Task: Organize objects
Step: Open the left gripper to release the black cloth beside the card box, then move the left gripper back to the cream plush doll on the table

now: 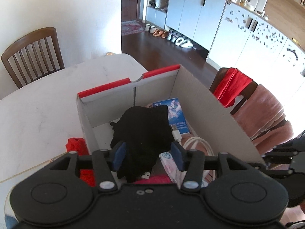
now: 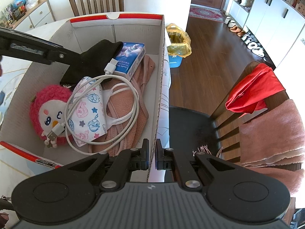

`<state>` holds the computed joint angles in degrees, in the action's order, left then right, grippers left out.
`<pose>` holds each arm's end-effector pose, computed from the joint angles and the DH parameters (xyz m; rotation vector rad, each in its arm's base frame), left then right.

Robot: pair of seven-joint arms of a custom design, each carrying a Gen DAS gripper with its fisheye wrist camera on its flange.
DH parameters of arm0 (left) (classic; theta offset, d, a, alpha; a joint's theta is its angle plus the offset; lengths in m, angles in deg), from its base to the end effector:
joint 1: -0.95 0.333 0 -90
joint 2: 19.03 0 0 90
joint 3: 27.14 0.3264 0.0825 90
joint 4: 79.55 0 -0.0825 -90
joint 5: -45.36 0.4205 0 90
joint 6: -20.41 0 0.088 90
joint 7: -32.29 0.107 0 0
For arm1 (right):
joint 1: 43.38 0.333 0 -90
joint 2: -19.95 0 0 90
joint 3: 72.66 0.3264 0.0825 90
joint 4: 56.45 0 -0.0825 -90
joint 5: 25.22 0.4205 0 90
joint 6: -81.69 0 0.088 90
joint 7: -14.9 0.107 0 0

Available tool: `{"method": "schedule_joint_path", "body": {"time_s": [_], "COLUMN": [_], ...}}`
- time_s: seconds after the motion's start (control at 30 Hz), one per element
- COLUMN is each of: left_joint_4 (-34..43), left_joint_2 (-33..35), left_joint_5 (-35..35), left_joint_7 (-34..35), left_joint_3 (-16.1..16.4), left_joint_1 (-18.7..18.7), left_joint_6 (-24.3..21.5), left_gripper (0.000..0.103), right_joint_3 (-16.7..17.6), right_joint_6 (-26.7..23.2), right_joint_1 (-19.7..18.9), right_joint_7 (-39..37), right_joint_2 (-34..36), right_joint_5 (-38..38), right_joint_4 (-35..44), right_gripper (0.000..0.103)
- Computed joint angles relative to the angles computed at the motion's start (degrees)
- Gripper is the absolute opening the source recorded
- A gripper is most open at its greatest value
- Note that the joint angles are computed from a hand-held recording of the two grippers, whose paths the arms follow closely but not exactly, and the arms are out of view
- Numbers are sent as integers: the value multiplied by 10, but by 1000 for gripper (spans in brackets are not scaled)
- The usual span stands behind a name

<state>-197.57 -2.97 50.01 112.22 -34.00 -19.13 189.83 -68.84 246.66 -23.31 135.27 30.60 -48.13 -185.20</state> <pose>0.5899 -0.3016 0.3555 -1.5727 2.2585 -0.7826 0.5396 0.2629 0.3120 -2.1651 1.6881 -0.4227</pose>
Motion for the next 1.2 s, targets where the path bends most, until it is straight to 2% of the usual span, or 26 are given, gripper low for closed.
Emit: {"method": "schedule_joint_path", "body": {"time_s": [0.2, 0.37, 0.43, 0.53, 0.8, 0.93, 1.2], "left_joint_4": [-44, -85, -100, -121, -155, -163, -152], "left_joint_2": [-38, -75, -87, -103, -130, -135, -120], "left_joint_5": [-33, -18, -6, 64, 236, 302, 418], "left_joint_7": [16, -5, -21, -94, -269, -339, -435], "left_joint_3": [-17, -3, 4, 38, 66, 64, 48], "left_joint_1": [20, 14, 14, -3, 20, 46, 94], "left_joint_6": [31, 59, 69, 82, 88, 91, 65], "left_gripper": [57, 64, 73, 78, 91, 99, 101], "right_joint_3": [-2, -2, -2, -2, -8, -7, -1], "right_joint_6": [-5, -8, -9, -11, -23, -27, -42], "right_joint_1": [4, 5, 4, 4, 9, 7, 8], "right_joint_7": [7, 12, 11, 13, 33, 40, 45], "right_joint_2": [0, 0, 0, 0, -2, -7, -14], "right_joint_5": [-11, -18, -17, -19, -42, -46, -45], "right_joint_4": [2, 4, 4, 5, 7, 4, 0], "right_gripper": [5, 5, 5, 5, 5, 5, 5]}}
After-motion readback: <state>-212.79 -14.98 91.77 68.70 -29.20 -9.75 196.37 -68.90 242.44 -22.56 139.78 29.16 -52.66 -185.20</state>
